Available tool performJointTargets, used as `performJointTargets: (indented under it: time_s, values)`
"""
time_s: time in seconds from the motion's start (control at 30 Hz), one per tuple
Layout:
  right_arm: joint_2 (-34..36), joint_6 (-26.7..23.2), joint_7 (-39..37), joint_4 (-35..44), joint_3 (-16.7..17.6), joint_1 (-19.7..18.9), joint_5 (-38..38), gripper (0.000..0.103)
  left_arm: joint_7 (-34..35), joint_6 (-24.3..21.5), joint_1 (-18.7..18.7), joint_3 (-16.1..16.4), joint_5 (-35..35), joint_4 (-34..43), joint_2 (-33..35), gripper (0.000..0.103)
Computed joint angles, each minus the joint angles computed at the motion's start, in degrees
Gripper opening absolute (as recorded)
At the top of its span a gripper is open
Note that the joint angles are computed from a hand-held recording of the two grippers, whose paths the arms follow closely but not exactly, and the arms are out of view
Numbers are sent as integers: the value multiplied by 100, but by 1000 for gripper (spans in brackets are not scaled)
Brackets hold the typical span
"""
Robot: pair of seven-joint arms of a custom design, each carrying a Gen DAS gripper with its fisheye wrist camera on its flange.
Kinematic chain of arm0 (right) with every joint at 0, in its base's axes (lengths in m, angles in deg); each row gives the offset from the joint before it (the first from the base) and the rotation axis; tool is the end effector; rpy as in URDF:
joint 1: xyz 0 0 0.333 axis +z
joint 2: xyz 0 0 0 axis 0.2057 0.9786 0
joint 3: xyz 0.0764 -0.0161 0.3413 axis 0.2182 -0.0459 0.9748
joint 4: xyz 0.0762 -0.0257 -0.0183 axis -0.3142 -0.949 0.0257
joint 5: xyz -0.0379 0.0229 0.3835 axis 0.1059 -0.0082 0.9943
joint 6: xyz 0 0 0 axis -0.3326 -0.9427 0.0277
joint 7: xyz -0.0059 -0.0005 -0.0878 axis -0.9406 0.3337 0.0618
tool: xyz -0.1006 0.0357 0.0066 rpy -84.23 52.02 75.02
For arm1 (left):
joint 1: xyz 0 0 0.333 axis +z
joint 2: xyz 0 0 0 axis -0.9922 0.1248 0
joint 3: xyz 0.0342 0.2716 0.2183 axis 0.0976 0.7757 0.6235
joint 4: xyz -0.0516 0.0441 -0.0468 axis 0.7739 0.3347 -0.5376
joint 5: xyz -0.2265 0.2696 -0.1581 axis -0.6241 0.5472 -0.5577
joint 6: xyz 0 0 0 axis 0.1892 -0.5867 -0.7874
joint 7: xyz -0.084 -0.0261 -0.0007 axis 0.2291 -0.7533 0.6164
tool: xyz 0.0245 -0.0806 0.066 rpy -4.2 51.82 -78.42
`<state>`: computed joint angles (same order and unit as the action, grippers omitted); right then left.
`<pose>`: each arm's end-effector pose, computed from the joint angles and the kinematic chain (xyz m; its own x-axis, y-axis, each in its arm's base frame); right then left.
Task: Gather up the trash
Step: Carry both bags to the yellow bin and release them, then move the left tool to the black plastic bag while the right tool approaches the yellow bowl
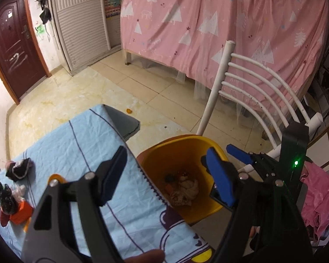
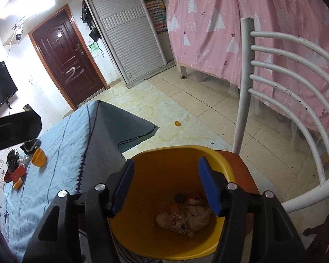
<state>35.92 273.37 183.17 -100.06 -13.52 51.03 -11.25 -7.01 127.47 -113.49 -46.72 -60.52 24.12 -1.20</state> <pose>0.6788 0.3268 0.2580 -0.0422 -0.9614 -0.2718 -0.7012 0.2222 -0.6774 0.6997 -0.4526 0.3787 -0.4601 -0.8868 0.0425 -0.7080 0.3376 -0.6203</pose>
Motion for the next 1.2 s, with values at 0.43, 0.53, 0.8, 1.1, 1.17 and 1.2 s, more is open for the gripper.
performJointTargets:
  time_s: [0.43,0.53,0.8,1.1,1.17,1.2]
  values:
    - [71,-530,156,665,-161,347,-389,60,-165,971,235,204,-57,-1567,-957,71]
    - [146,-728,212,965,-57,317,-598,62,-249,1115,277,322,-36,-1852,-1126,71]
    - [497,-1430,98,2095,596,-9,-1138,65,-594,1438,343,751,136,-2484,-1476,71]
    - [1398,-2442,-782,3978,1489,-323,-1084,67,-1133,1567,383,1299,458,-3043,-1787,71]
    - [1671,-2686,-1022,4502,1599,-314,-969,67,-1268,1562,414,1420,559,-3140,-1847,71]
    - [1834,-2810,-1164,4804,1664,-315,-888,67,-1321,1571,438,1447,606,-3185,-1873,71]
